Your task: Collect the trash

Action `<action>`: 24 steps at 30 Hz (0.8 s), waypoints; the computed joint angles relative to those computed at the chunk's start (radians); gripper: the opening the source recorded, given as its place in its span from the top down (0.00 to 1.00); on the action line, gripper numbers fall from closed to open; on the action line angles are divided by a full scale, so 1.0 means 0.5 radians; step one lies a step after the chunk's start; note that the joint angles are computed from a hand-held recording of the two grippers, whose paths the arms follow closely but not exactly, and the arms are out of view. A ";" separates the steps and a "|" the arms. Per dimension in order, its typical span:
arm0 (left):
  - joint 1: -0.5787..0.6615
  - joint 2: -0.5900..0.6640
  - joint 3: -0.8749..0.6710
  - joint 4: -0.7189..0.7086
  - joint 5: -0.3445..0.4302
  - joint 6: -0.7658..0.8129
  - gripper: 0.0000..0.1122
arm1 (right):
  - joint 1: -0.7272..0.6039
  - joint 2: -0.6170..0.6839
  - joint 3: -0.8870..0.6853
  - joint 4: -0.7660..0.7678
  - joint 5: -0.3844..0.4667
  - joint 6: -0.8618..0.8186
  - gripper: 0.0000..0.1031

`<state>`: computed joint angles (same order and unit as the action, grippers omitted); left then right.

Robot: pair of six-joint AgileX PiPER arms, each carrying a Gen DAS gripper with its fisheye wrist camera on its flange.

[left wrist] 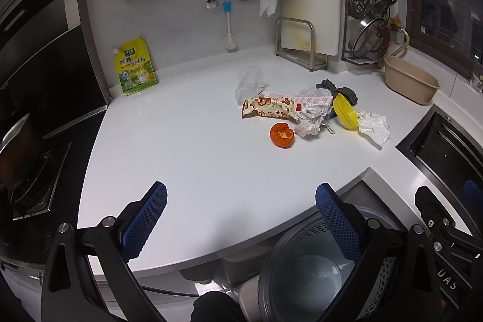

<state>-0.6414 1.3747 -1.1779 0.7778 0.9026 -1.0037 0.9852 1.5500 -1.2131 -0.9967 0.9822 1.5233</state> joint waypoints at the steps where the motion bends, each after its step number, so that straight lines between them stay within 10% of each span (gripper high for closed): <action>1: -0.006 -0.001 0.002 0.016 0.002 -0.021 0.14 | -0.001 -0.002 0.001 0.001 -0.002 -0.001 0.08; 24: -0.024 -0.027 0.021 0.044 0.023 -0.036 0.14 | 0.011 0.000 -0.005 -0.004 0.012 0.002 0.08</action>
